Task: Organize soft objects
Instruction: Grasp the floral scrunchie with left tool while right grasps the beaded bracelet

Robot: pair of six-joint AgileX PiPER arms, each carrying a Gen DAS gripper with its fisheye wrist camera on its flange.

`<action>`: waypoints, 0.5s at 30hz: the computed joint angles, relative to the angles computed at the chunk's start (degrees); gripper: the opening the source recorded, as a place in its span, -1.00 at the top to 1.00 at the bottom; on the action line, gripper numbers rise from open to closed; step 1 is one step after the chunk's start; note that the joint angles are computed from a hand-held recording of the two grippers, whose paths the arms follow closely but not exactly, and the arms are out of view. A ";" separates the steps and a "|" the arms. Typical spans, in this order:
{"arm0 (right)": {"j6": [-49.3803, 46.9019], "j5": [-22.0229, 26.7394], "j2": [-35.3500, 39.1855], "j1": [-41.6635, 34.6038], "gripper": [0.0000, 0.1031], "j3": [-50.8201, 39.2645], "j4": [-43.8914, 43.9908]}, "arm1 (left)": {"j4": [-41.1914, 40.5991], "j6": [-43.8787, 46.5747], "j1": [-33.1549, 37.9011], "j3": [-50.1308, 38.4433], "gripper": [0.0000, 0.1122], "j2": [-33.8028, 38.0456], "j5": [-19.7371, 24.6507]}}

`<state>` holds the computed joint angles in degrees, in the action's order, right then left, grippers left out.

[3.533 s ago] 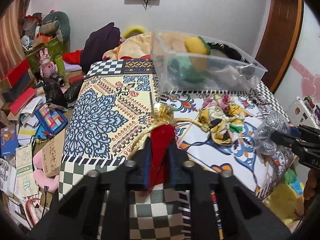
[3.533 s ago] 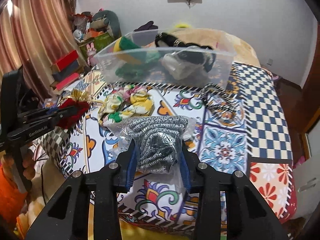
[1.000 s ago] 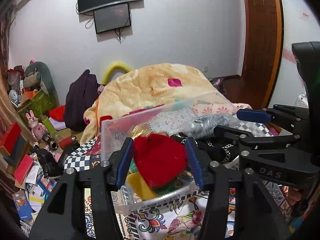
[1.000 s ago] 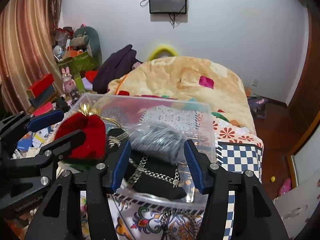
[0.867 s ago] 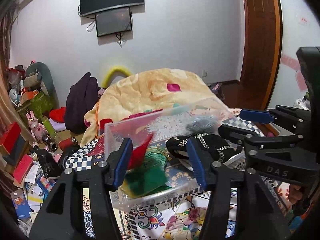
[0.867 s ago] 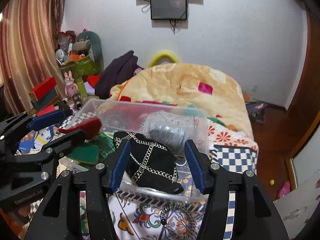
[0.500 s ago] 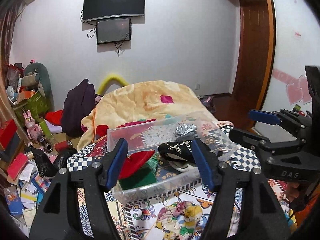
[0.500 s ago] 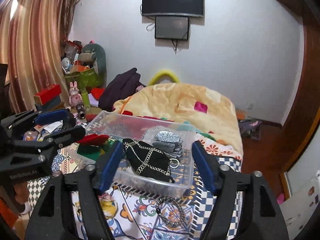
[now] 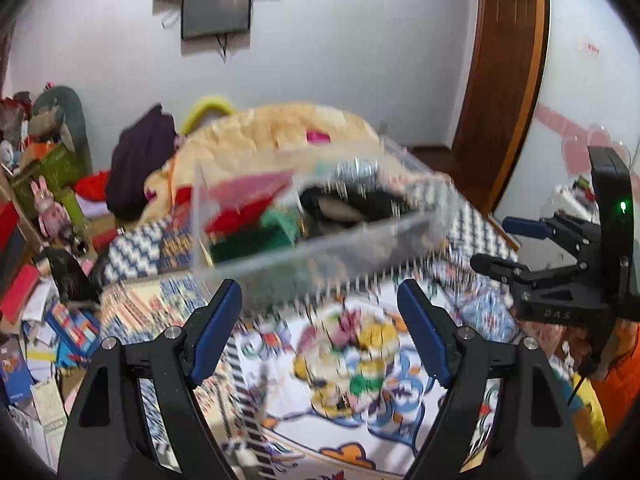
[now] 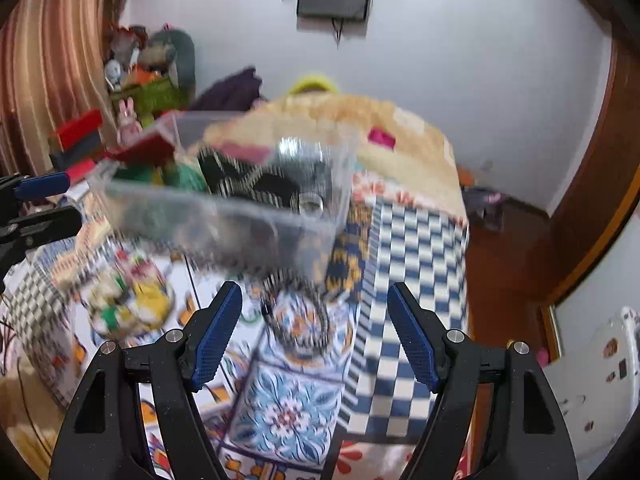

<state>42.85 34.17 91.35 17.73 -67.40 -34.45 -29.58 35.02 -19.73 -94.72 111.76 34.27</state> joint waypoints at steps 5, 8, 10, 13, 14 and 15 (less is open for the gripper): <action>-2.06 -0.98 1.86 -1.39 -0.40 0.35 3.94 | 1.30 -0.86 -1.33 1.30 -0.43 2.25 1.37; -4.35 -1.40 3.41 -2.60 -0.40 -0.35 6.62 | 1.22 -1.69 -1.69 0.21 -0.43 4.35 3.42; -7.00 -1.83 5.02 -3.50 -0.40 -1.45 9.65 | 1.70 -2.49 -1.85 -1.36 -0.43 6.01 5.17; -10.08 -3.20 5.94 -4.29 -0.40 -1.20 14.26 | 4.34 -5.48 -2.76 -2.79 -0.43 7.82 5.22; -10.21 -3.84 5.75 -4.19 -0.40 -0.45 14.72 | 4.74 -5.97 -2.92 -2.77 -0.43 8.00 4.81; -10.07 -4.39 5.70 -4.05 -0.40 0.09 14.86 | 5.19 -6.47 -3.12 -2.60 -0.43 8.07 4.19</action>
<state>32.77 29.78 97.04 13.68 -67.30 -19.59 -24.39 28.54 -22.85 -97.32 119.83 38.46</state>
